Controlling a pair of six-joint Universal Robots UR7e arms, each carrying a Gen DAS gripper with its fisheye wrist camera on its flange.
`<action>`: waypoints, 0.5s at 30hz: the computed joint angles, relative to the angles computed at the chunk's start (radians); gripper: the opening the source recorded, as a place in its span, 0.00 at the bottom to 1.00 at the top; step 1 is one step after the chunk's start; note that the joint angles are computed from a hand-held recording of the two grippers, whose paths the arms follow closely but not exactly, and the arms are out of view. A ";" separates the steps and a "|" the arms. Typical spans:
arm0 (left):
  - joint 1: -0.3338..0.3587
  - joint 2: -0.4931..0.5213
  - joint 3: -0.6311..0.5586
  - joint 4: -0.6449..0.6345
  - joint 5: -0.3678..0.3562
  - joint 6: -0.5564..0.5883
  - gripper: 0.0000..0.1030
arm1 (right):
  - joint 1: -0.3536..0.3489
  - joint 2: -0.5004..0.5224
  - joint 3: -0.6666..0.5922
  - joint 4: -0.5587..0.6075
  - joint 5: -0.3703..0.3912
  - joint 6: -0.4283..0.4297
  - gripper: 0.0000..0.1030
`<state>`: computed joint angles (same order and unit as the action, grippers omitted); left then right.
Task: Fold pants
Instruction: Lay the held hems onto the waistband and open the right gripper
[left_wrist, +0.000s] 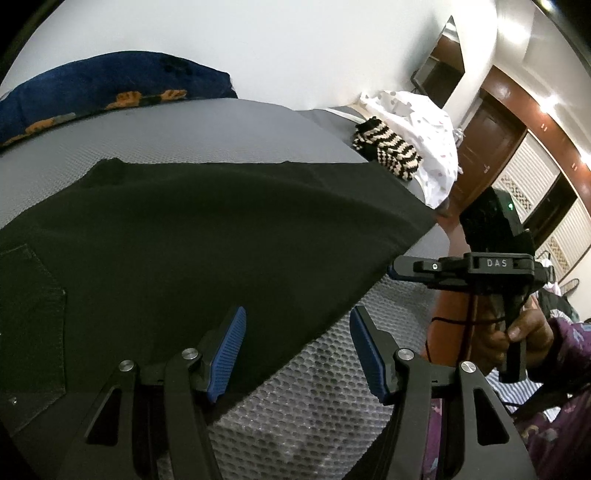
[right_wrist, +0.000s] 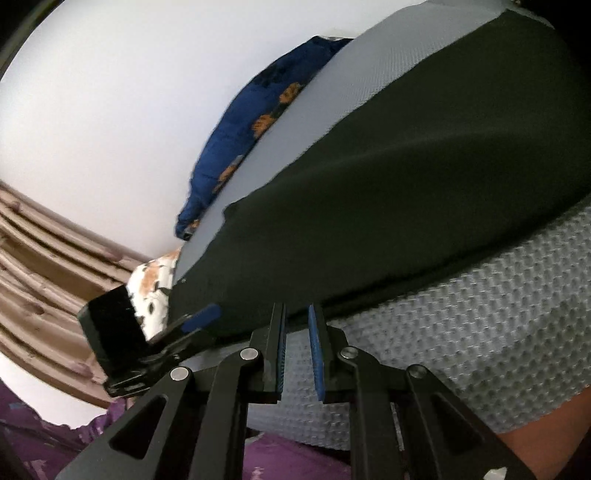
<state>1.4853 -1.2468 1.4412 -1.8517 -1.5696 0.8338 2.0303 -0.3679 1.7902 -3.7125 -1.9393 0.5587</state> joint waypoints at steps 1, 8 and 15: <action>0.001 0.003 0.000 -0.004 0.006 -0.002 0.58 | -0.003 0.001 0.007 -0.014 -0.007 0.003 0.14; 0.013 0.019 -0.022 0.001 -0.006 -0.024 0.58 | -0.006 0.012 -0.025 0.028 -0.023 0.066 0.20; 0.019 0.019 -0.025 0.007 -0.014 -0.028 0.58 | -0.011 0.033 -0.037 -0.026 -0.021 0.152 0.22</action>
<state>1.5040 -1.2274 1.4158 -1.8451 -1.5840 0.8062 2.0189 -0.3349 1.7533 -3.7388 -1.9607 0.7108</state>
